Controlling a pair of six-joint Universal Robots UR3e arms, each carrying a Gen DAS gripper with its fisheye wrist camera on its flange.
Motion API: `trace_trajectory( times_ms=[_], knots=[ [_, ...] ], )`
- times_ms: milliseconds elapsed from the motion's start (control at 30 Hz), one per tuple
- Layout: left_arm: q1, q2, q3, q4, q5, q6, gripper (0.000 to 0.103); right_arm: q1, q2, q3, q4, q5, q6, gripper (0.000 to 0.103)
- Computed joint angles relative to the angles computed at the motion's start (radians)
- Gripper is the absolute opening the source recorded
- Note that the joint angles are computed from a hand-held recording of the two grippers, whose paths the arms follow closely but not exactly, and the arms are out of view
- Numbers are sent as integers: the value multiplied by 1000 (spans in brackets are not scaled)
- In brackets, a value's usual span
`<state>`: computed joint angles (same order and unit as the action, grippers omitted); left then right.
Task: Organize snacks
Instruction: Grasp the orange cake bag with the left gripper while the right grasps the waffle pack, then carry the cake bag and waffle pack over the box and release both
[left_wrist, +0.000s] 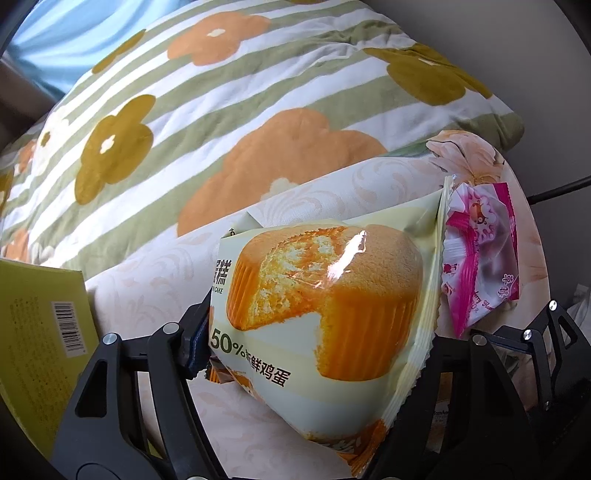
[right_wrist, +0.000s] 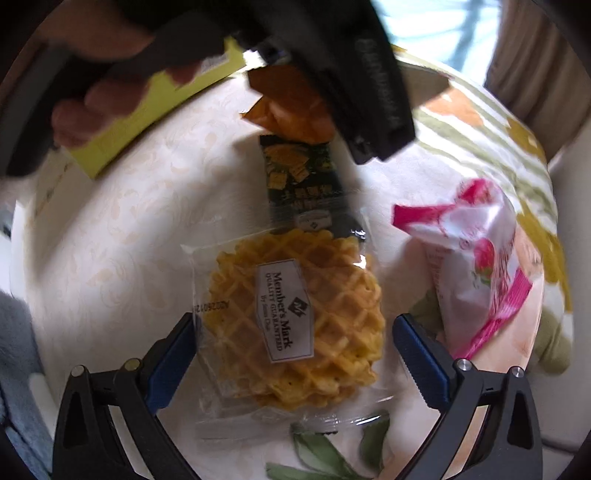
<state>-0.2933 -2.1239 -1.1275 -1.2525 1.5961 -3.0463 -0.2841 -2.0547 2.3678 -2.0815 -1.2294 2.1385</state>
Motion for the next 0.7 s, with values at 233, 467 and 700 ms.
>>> trace_trajectory(
  times_ms=[233, 467, 700],
  knots=[
    [8, 40, -35, 9, -6, -8, 68, -74, -64, -35, 137, 36, -50, 76],
    [-1, 99, -54, 11, 0, -27, 68, -105, -142, -69, 239, 44, -50, 75],
    [0, 185, -55, -11, -3, -57, 68, -135, -199, -115, 301, 67, -37, 75]
  ],
)
